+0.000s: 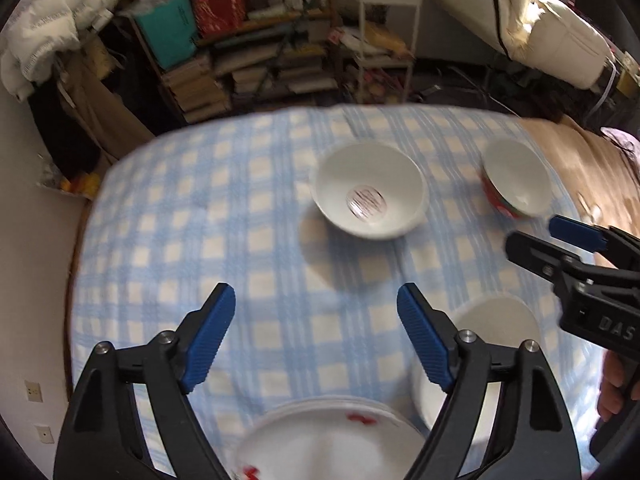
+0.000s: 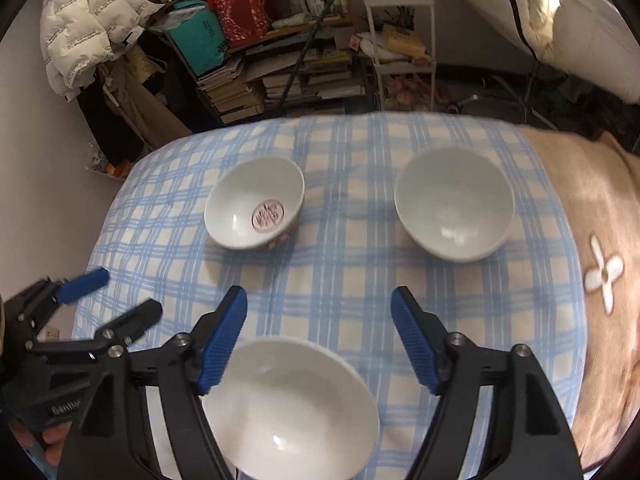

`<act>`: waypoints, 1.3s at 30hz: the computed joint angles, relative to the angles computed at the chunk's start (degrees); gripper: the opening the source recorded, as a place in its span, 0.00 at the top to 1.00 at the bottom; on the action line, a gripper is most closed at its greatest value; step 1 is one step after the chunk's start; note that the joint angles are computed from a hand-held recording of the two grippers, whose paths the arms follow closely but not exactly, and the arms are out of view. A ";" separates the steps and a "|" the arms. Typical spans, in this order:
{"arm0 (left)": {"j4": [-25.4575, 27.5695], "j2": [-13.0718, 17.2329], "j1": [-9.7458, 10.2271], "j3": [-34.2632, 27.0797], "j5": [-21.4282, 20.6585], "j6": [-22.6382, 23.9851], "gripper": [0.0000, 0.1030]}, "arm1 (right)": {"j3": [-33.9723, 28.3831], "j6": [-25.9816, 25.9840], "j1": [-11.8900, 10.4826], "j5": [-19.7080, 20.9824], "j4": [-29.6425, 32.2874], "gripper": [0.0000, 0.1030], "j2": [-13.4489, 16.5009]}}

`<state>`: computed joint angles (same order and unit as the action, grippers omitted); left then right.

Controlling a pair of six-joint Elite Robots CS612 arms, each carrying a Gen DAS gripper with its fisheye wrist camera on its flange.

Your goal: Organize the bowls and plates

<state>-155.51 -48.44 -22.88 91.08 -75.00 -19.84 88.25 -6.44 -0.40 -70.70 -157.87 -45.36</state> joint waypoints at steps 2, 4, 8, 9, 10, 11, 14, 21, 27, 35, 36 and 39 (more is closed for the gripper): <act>-0.16 0.60 0.55 -1.08 -0.10 -0.68 0.18 | -1.22 0.12 0.05 0.11 0.07 0.22 0.63; 0.49 1.47 1.02 -2.64 0.02 -1.25 0.18 | -2.68 0.50 0.14 -0.52 0.31 0.22 1.48; 2.47 4.00 1.80 -6.75 0.94 -0.28 0.18 | -5.55 0.71 0.07 0.03 0.81 0.22 3.30; 2.93 4.58 1.99 -7.62 0.90 -0.31 0.18 | -6.17 0.71 0.10 -0.06 0.86 0.22 3.70; 3.49 5.23 2.19 -8.60 0.88 -0.08 0.18 | -6.87 0.82 0.15 -0.20 0.81 0.22 4.17; 4.13 5.88 2.33 -9.54 0.93 0.27 0.18 | -7.59 0.77 0.16 0.02 1.01 0.22 4.64; 5.23 7.58 2.76 -11.75 0.79 0.78 0.18 | -9.80 1.66 0.10 2.02 2.55 0.23 6.17; 6.24 10.81 3.57 -15.17 0.35 1.02 0.18 | -14.01 -1.12 1.09 2.56 7.05 0.41 9.27; 6.98 12.62 4.00 -17.14 -1.73 2.08 0.35 | -16.37 -2.21 1.53 2.35 9.88 0.62 11.19; 6.70 13.94 5.16 -18.35 -11.77 1.02 0.92 | -18.09 -2.25 1.57 6.28 12.91 0.89 12.43; 6.70 13.94 5.01 -18.34 -11.71 1.12 0.93 | -18.26 -2.29 1.63 6.38 13.35 0.89 12.52; 6.56 13.70 4.69 -18.11 -11.13 0.89 0.94 | -18.30 -2.13 1.99 4.60 13.27 0.90 12.65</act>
<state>-148.95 -34.74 -18.19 72.96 -86.13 -18.95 69.95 -8.57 1.59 -66.10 -144.60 -32.71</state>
